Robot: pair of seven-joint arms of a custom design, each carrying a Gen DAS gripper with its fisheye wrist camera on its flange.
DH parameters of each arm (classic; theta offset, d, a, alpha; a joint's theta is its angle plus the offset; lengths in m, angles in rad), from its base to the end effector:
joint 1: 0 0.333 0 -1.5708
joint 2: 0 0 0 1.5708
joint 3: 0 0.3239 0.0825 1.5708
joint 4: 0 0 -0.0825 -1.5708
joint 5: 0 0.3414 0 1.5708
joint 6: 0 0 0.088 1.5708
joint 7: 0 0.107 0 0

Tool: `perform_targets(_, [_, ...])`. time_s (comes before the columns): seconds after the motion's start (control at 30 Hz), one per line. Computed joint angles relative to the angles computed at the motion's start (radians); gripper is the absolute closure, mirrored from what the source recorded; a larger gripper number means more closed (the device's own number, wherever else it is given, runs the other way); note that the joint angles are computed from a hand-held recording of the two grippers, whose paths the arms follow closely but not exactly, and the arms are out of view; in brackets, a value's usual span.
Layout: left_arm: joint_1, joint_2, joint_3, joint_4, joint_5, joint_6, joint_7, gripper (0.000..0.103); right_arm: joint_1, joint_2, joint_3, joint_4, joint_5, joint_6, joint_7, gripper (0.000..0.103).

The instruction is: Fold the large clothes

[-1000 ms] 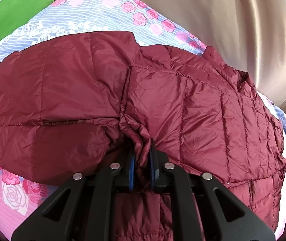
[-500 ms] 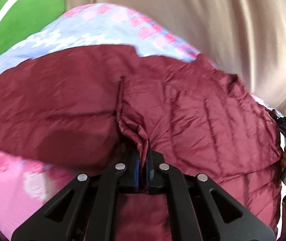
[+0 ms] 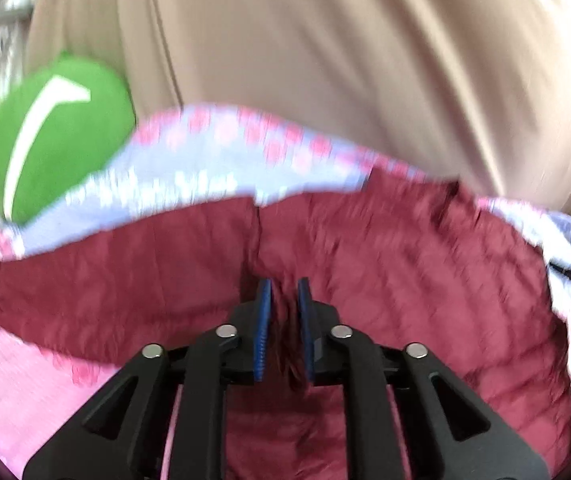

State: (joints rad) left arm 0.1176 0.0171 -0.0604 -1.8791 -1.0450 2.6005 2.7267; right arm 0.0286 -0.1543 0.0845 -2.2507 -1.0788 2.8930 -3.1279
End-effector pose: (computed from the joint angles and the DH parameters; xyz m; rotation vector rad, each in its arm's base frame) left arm 0.5690 0.0505 0.5903 -1.3642 1.9793 -1.2033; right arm 0.4818 0.1091 0.5260 -1.1672 1.9895 -0.7599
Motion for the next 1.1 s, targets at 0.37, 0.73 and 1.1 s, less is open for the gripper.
perform_targets(0.37, [-0.041, 0.256, -0.067, 0.183, 0.380, -0.056, -0.371, 0.090, 0.101, 0.139, -0.101, 0.098, 0.030, -0.047, -0.041, 0.103])
perform_targets(0.73, [0.027, 0.245, -0.133, 0.157, 0.276, -0.068, -0.267, 0.090, 0.102, 0.174, -0.042, 0.183, 0.057, -0.248, -0.078, 0.103])
perform_targets(1.1, [0.040, 0.263, -0.136, 0.185, 0.266, -0.113, -0.274, 0.090, 0.191, 0.067, 0.014, 0.053, 0.119, -0.383, -0.158, 0.103])
